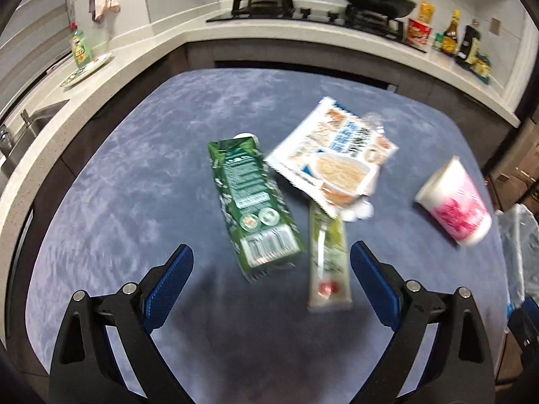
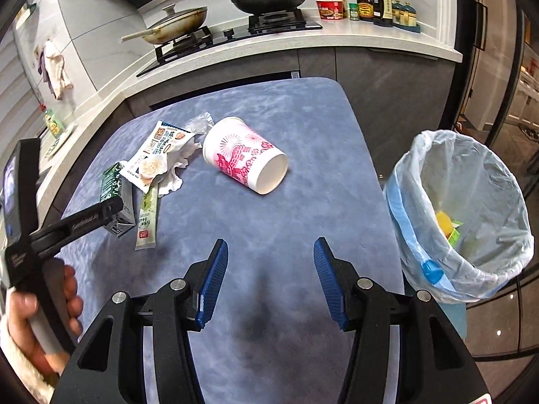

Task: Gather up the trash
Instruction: 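Grasp the green milk carton with the left tool while the right tool grasps the pink paper cup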

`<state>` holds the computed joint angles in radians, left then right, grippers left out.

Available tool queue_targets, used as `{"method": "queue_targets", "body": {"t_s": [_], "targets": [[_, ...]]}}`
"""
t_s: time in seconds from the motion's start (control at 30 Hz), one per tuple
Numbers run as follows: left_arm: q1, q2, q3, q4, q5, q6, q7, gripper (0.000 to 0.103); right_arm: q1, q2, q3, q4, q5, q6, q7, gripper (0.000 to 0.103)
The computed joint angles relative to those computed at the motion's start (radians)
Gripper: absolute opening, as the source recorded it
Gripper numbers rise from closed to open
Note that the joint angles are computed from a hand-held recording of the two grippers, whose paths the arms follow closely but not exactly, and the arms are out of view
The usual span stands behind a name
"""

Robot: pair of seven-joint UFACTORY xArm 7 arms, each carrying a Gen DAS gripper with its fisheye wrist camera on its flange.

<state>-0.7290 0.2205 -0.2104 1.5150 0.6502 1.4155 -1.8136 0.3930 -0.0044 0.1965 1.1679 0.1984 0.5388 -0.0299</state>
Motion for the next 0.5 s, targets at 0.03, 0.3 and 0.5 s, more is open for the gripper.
{"method": "queue_targets", "body": {"t_s": [0.03,0.3,0.5], "targets": [[0.011,-0.011,0.004,-0.023,-0.008,-0.024,0.001,0.090,0.001,0.008,0.001,0.009,-0.007,0.002,0.005,0.052],[0.075,-0.072,0.002,-0.146,-0.055,-0.176,-0.011,0.064,0.016,0.118,0.011,0.118,-0.075,-0.013,0.020,0.052],[0.111,-0.117,-0.013,-0.219,-0.074,-0.254,-0.017,0.052,0.036,0.233,0.021,0.229,-0.111,-0.064,-0.035,0.060]]}}
